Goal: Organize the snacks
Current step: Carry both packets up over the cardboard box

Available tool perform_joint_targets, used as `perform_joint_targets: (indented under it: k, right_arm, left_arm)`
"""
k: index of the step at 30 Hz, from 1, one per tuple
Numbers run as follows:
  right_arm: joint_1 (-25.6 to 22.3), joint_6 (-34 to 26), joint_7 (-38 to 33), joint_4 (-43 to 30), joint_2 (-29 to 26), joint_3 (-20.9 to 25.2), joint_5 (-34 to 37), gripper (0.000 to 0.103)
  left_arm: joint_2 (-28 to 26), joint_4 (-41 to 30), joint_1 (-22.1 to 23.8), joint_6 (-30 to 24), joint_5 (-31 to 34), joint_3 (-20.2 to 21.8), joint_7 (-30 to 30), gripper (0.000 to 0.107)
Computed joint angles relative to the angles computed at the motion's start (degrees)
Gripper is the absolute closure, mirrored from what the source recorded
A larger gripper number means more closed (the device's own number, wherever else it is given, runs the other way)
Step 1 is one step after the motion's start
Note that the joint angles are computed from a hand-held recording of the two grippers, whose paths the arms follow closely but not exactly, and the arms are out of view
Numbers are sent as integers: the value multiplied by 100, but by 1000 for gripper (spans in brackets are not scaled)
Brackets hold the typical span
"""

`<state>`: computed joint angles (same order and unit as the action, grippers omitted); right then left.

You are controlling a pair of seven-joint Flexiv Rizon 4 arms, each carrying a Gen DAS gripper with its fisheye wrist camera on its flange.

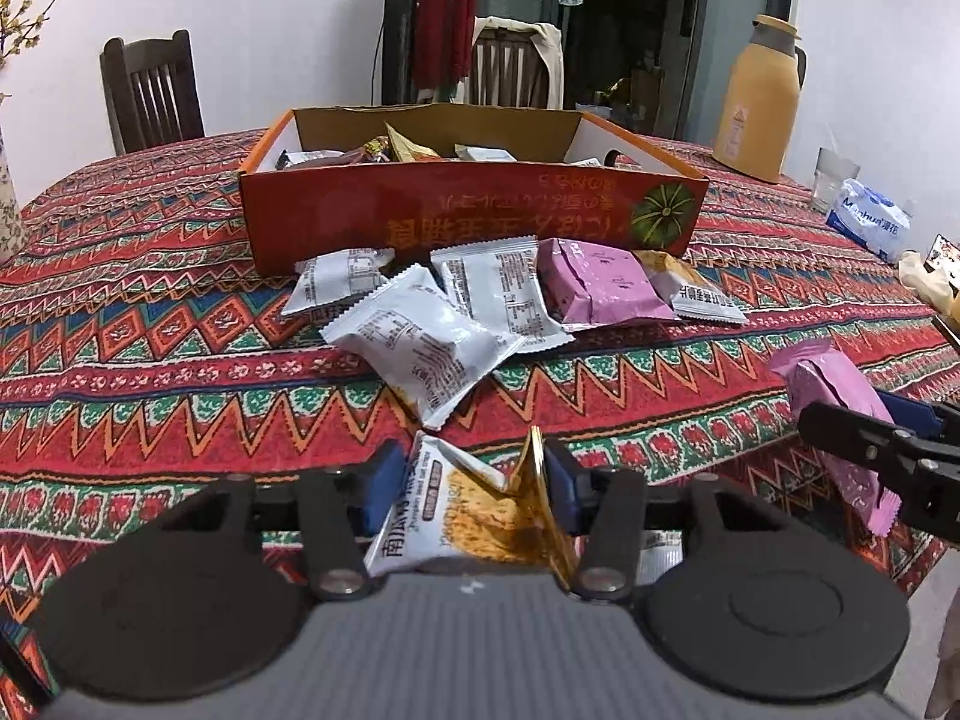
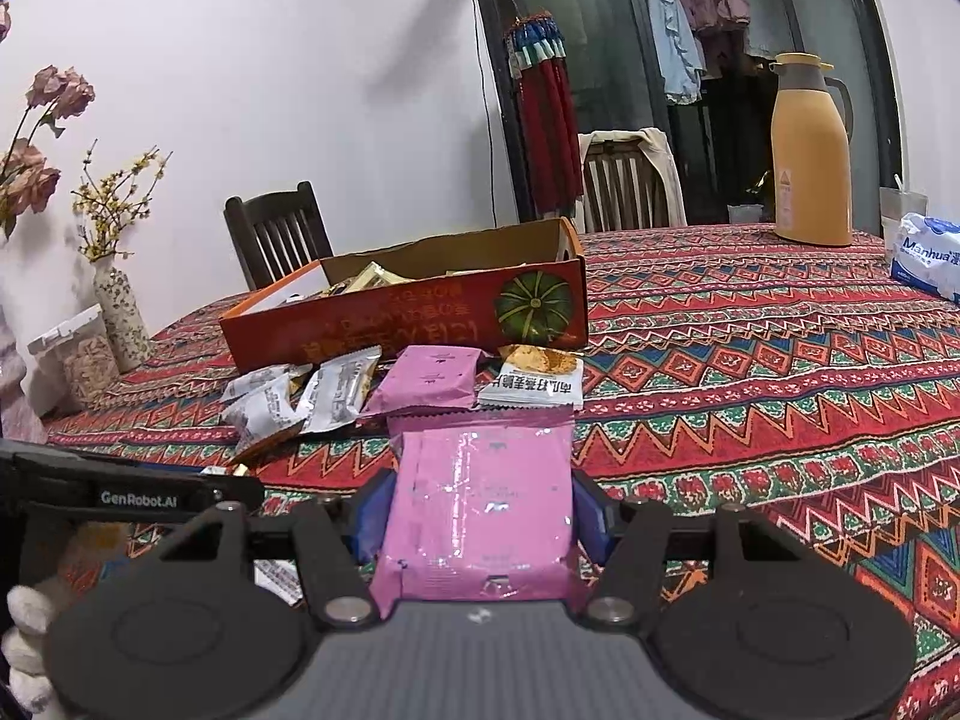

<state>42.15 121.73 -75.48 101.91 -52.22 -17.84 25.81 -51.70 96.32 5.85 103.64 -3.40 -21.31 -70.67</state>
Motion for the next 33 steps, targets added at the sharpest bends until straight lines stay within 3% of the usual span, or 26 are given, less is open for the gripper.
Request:
perform_joint_targets:
  k: [16,33]
  right_arm:
    - [143,30,-172,-71,11,-122,130,43]
    - [210,-294,-561,-1154,-264,-763,153,42]
  left_arm:
    - [180,187,198,631,433,-100,-328,59]
    - [32,-938,-122,773,515,75,-619,59]
